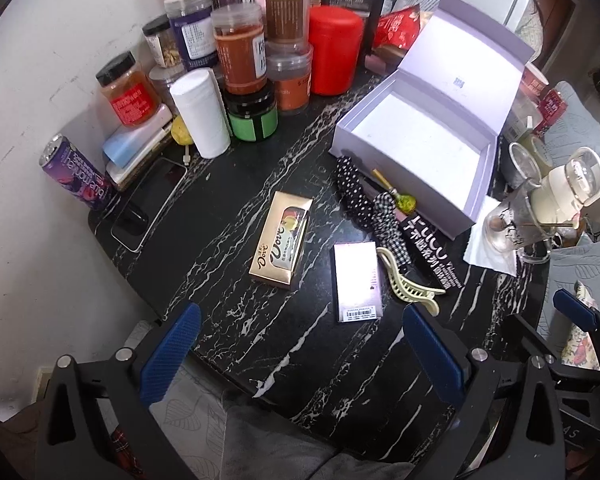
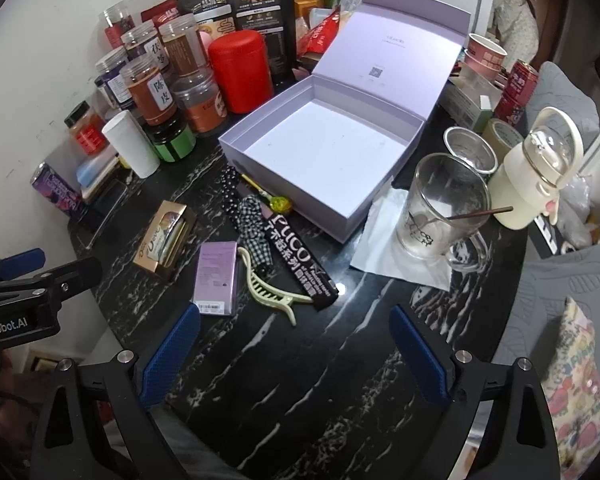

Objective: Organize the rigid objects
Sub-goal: 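Grasp the gold Dove chocolate box with the left gripper while the right gripper grasps the cream claw clip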

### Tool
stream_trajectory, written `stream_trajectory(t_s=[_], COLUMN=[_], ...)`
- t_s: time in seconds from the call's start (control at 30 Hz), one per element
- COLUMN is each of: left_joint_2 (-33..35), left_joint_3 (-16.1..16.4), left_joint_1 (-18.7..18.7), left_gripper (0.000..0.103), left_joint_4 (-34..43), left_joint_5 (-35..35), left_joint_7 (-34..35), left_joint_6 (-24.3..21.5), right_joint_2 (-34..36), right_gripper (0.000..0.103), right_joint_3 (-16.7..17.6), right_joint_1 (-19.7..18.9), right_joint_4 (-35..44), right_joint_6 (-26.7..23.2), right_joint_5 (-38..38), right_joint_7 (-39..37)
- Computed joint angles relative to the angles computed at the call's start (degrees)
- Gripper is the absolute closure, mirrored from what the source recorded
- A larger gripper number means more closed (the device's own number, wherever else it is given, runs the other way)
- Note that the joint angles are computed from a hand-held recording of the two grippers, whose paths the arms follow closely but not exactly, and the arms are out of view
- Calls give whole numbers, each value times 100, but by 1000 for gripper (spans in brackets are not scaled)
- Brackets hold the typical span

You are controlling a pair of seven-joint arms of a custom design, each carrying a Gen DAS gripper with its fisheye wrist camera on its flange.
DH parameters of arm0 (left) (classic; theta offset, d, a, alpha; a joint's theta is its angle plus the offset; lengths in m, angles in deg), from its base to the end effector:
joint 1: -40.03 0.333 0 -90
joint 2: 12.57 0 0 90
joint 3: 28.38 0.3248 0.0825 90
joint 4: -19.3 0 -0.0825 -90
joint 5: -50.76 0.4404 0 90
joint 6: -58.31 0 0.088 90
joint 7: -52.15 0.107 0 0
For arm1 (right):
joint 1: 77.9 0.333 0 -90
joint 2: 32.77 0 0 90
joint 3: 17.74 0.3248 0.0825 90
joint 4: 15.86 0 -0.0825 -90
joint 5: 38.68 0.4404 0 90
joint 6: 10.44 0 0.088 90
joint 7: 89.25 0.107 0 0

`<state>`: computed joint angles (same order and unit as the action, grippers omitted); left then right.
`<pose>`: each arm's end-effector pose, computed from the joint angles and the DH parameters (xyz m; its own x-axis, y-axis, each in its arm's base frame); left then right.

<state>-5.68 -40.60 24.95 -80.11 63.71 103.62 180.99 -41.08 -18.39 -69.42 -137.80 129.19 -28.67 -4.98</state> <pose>0.6123 -0.2986 0.5259 0.1026 -0.9945 0.0219 -0.9371 -0.1040 -0.3333 0.5917 0.0815 0.5078 0.1551 -0.9809 -0.1174 -0.8929 -0.0884 -0.4414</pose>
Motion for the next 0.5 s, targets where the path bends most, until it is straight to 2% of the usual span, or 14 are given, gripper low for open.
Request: stream_trajectory(t_s=[0.43, 0.5], left_joint_2=[491, 579], left_joint_3=[122, 166], left_joint_1=[49, 46], left_gripper=[0, 3], left_joint_4=[159, 215], left_joint_5=[82, 155], left_joint_7=[222, 105], left_joint_6=[-38, -108], right_joint_2=[657, 776], right_gripper=[12, 13], right_joint_3=[27, 42], right_joint_1=[-20, -23], right_joint_4=[421, 500], right_joint_6=[-246, -288], right_joint_5=[220, 256], right_joint_7=[-236, -295])
